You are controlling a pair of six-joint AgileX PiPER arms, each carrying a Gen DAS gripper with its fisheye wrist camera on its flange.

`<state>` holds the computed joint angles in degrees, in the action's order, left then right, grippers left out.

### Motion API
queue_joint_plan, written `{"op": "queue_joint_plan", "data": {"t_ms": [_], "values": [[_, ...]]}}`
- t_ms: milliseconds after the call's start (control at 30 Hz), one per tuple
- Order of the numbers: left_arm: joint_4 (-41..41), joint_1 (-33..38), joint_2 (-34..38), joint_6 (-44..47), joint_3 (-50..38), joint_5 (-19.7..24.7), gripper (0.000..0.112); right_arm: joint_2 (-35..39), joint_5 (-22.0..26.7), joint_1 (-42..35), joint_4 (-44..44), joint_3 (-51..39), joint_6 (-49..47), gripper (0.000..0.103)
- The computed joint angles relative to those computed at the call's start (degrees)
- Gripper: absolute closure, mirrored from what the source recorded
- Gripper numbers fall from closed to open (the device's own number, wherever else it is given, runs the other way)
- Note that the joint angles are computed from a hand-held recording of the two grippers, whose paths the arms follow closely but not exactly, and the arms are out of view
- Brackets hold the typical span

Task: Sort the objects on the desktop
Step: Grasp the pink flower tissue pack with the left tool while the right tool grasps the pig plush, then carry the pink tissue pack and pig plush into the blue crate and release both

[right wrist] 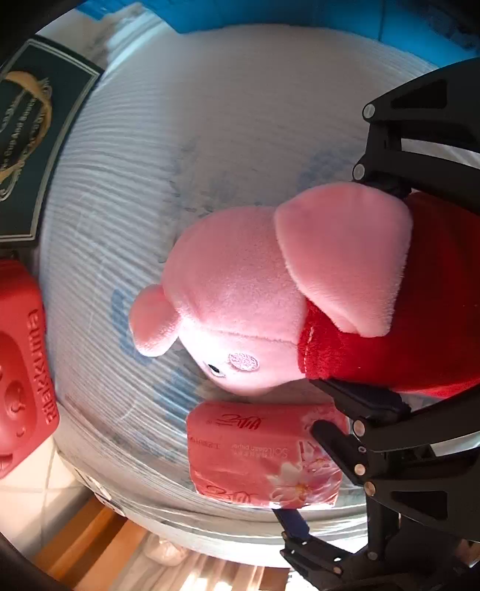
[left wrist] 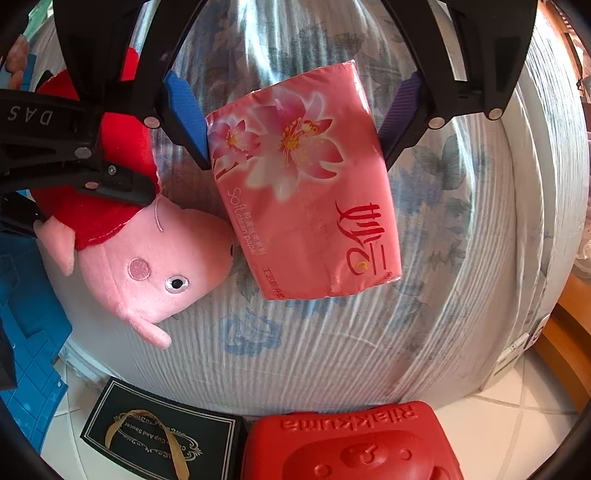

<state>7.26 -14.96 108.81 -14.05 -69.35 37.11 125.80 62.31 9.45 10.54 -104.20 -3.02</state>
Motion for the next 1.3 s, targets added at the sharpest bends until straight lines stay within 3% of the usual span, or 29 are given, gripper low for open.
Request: {"op": "queue_joint_plan", "data": {"t_ms": [333, 700, 1033, 1300], "values": [[4.1, 0.3, -6.9, -3.1, 3.7, -1.4, 0.027, -7.1, -6.0, 1.9, -2.1, 5.6, 1.5, 0.03], [10.2, -3.1, -23.7, -8.9, 10.3, -0.8, 0.027, -21.7, -10.0, 5.6, -7.2, 13.2, 5.8, 0.03], [19.4, -12.2, -40.3, -18.4, 14.0, 5.1, 0.027, -39.5, -12.3, 10.4, -16.0, 21.5, 15.0, 0.03], [30.4, -27.3, -47.5, -30.8, 12.9, 13.8, 0.027, -52.4, -10.1, 13.7, -24.4, 25.7, 21.9, 0.03]]}}
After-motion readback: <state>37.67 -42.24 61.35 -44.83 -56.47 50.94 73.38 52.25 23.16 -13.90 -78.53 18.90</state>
